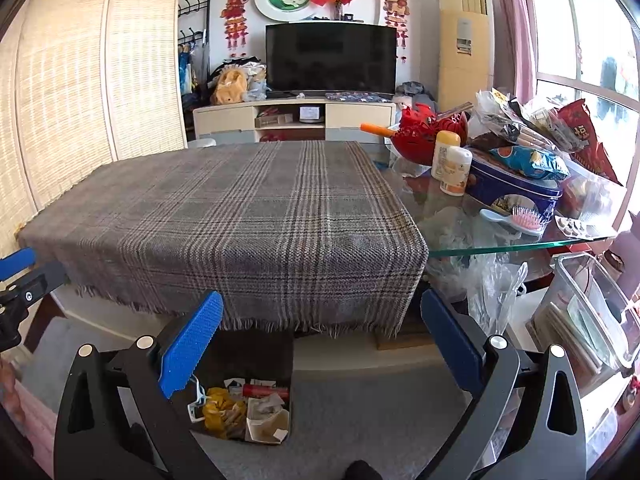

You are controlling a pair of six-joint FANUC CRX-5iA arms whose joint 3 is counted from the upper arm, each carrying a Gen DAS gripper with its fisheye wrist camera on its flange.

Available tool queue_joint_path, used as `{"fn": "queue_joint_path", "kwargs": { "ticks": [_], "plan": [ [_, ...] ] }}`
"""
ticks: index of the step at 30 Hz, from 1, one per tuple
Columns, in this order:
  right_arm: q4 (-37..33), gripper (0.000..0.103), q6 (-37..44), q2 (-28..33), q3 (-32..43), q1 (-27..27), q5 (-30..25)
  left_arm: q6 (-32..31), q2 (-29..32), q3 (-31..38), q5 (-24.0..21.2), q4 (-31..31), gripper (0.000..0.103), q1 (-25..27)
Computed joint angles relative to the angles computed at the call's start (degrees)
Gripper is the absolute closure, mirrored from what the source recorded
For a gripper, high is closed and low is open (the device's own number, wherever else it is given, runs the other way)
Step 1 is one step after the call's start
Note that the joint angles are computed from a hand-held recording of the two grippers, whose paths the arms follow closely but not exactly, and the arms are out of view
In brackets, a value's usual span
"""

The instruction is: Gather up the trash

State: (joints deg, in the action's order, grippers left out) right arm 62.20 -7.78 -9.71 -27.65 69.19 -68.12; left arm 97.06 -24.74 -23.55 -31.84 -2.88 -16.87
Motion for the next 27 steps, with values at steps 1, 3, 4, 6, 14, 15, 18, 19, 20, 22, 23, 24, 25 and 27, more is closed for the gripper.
{"fn": "queue_joint_path", "kwargs": {
  "ticks": [1, 3, 4, 6, 14, 15, 18, 19, 20, 22, 23, 24, 25, 27],
  "plan": [
    [0.0, 0.003, -0.1, -0.1, 0.0, 0.0, 0.0, 0.1, -0.1, 0.0, 0.0, -0.2, 0.008, -0.1],
    [0.0, 0.003, -0.3, -0.1, -0.1, -0.1, 0.1, 0.4, 0.1, 0.3, -0.1, -0.7, 0.008, -0.2],
    [0.0, 0.003, -0.3, -0.2, -0.1, -0.1, 0.1, 0.5, 0.0, 0.3, -0.1, -0.6, 0.008, -0.2],
    [-0.1, 0.003, -0.3, -0.2, -0.1, -0.2, 0.1, 0.6, 0.0, 0.3, -0.1, -0.5, 0.008, -0.1],
    [-0.3, 0.003, -0.5, -0.3, -0.2, -0.4, 0.2, -0.4, -0.1, 0.0, 0.3, 0.7, 0.008, 0.3],
    [-0.3, 0.003, -0.6, -0.4, -0.2, -0.4, 0.2, -0.2, 0.0, 0.1, 0.3, 0.5, 0.008, 0.3],
    [-0.7, 0.003, -0.4, -0.4, -0.2, -0.7, 0.5, -0.1, -0.1, 0.1, 0.3, 0.4, 0.008, 0.4],
    [-0.7, 0.003, -0.3, -0.4, -0.2, -0.7, 0.6, -0.1, -0.1, 0.1, 0.3, 0.5, 0.008, 0.4],
    [-0.7, 0.003, -0.3, -0.4, -0.2, -0.7, 0.5, -0.4, -0.1, 0.1, 0.3, 0.7, 0.008, 0.5],
    [-0.5, 0.003, -0.4, -0.4, -0.3, -0.7, 0.5, -0.3, -0.1, 0.1, 0.1, 0.7, 0.008, 0.5],
    [-0.5, 0.003, -0.5, -0.5, -0.3, -0.8, 0.6, -0.3, -0.1, 0.1, 0.0, 0.7, 0.008, 0.6],
    [-0.5, 0.003, -0.5, -0.5, -0.3, -0.8, 0.6, -0.3, -0.1, 0.1, 0.0, 0.8, 0.008, 0.6],
    [-0.6, 0.003, -0.5, -0.5, -0.3, -0.8, 0.6, -0.3, -0.1, 0.1, 0.0, 0.8, 0.008, 0.6],
    [-0.6, 0.003, -0.4, -0.5, -0.3, -0.8, 0.6, -0.1, -0.1, 0.1, 0.1, 0.6, 0.008, 0.6]
  ]
}}
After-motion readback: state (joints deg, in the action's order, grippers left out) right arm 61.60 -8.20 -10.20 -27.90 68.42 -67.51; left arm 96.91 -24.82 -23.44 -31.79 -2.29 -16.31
